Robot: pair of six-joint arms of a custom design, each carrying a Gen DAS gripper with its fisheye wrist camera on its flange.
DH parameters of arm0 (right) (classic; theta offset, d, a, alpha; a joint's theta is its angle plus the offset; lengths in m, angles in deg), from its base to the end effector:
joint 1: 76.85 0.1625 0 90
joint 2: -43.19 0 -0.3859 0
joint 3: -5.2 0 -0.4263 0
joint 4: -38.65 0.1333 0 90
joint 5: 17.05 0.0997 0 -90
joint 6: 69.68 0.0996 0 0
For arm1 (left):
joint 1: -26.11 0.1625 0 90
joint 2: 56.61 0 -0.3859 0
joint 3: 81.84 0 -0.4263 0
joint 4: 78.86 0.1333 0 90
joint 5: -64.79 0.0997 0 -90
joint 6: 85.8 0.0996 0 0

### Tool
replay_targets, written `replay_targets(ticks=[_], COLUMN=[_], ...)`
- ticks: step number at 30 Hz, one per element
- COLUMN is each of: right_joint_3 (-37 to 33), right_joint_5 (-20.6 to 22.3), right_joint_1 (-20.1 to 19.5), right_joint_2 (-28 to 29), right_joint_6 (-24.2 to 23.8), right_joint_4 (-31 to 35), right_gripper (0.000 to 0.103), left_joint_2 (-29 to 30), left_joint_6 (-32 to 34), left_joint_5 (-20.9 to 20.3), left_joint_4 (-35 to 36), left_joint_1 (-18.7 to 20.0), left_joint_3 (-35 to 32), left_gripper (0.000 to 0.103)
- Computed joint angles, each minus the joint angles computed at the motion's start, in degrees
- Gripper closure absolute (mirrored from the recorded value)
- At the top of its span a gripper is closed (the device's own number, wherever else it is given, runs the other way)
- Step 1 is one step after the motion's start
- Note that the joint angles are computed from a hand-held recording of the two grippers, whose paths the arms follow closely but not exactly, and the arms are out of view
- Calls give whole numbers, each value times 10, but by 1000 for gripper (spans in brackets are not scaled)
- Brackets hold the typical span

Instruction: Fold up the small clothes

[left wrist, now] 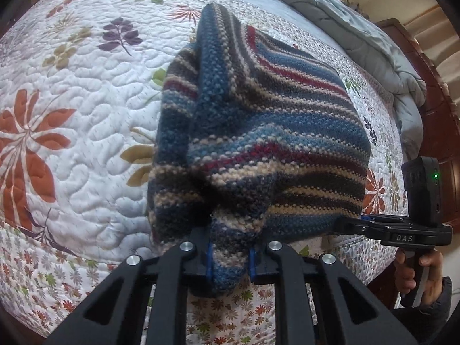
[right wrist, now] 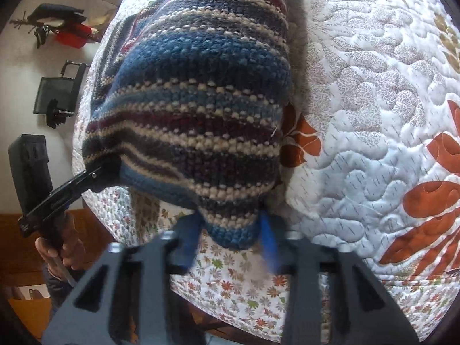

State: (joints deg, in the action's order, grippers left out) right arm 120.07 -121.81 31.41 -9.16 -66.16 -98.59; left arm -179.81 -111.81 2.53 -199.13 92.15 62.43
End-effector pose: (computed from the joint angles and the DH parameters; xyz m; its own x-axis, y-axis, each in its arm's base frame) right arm 0.2602 -0.4441 -0.0293 -0.9141 -0.3098 0.2615 -0.2466 0.9369 0.2479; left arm 0.0428 -0.3462 0.2611 -0.9298 -0.1337 -0.3428 -0.0077 0.9385 -0.3452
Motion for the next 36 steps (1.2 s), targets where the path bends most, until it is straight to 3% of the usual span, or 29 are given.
replay_targets(ticks=[3, 5, 10, 14, 16, 18, 22, 24, 29, 36], right_joint_3=[-4, -4, -6, -10, -5, 0, -12, -20, -24, -22], right_joint_5=[-21, -62, -145, -115, -100, -92, -87, -83, -88, -91], right_joint_1=[17, 42, 32, 35, 42, 50, 64, 62, 70, 59], right_joint_2=[-17, -27, 26, 6, -15, -34, -43, -39, -14, -5], right_joint_6=[-33, -71, -49, -77, -95, -110, -110, -108, -102, -101], right_joint_4=[26, 47, 79, 80, 75, 62, 36, 27, 4, -12], right_gripper=[83, 84, 87, 73, 61, 50, 50, 50, 50, 50], left_joint_2=[-19, -30, 15, -11, -38, -67, -91, -40, 107, 215], left_joint_6=[-3, -1, 13, 16, 17, 18, 35, 50, 79, 101], left_joint_5=[-6, -8, -15, -9, -2, 9, 33, 56, 64, 44], left_joint_4=[6, 13, -3, 17, 61, 86, 98, 71, -13, -77], left_joint_1=[-12, -18, 24, 2, -16, -36, -55, -38, 13, 56], left_joint_3=[2, 5, 15, 19, 11, 6, -17, -42, -105, -164], left_gripper=[86, 86, 86, 80, 72, 53, 47, 44, 44, 48])
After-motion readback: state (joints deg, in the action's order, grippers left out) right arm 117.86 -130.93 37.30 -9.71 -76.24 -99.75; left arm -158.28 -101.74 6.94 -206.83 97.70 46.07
